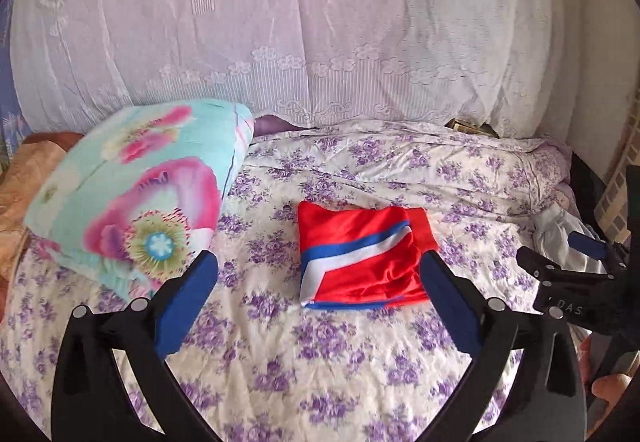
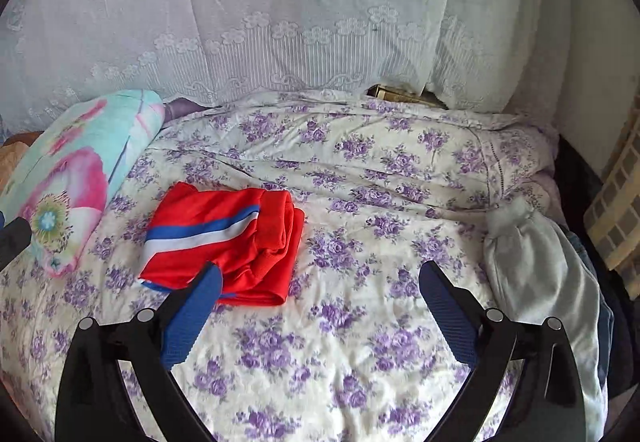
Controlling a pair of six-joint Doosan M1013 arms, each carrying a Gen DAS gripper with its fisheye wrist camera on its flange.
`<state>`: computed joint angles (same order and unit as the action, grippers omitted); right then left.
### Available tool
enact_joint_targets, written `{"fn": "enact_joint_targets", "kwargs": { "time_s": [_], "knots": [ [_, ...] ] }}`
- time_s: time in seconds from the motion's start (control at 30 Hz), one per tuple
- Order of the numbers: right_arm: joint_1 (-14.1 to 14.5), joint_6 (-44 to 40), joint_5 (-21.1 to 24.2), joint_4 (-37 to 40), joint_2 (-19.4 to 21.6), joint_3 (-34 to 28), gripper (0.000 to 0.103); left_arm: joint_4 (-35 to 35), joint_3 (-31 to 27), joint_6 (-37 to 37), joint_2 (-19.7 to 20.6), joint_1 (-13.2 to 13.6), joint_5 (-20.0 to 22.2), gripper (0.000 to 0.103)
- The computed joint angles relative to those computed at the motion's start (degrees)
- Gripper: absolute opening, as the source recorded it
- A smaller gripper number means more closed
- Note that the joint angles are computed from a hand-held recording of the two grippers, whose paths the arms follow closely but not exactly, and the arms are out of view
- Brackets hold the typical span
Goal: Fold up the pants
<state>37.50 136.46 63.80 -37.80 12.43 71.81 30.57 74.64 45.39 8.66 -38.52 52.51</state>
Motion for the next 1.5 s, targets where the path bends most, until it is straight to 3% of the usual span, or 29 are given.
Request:
{"fn": "enact_joint_targets", "kwargs": {
  "time_s": [0.13, 0.23, 0.4, 0.5, 0.7, 1.5],
  "knots": [
    [3.2, 4.6, -4.7, -0.3, -4.3, 6.5, 0.099, 8.2, 5.7, -7.1, -4.8, -5.3, 2.9, 0.098],
    [4.2, 5.7, -6.2, 1.7, -5.8, 8.7, 0.099, 9.1, 9.4, -10.6, -7.2, -7.1, 1.5, 0.098],
    [5.4, 10.3, -5.8, -1.8, -7.0, 11.0, 0.099, 15.1, 10.7, -13.1, -7.3, -9.4, 3.9, 0.098],
    [5.4, 11.1, -6.7, -2.7, -7.6, 11.8, 0.099, 15.3, 11.1, -12.9, -7.5, -9.9, 2.9, 0.098],
    [4.1, 8.8, -8.4, 0.9, -8.0, 12.1, 0.099, 16.6, 10.5, -11.9, -6.3, -10.9, 4.8, 0.098],
    [4.7, 9.9, -6.6, -1.2, -8.2, 12.0, 0.099, 15.8, 10.5, -11.2, -6.4, -11.0, 4.2, 0.098]
  ]
}}
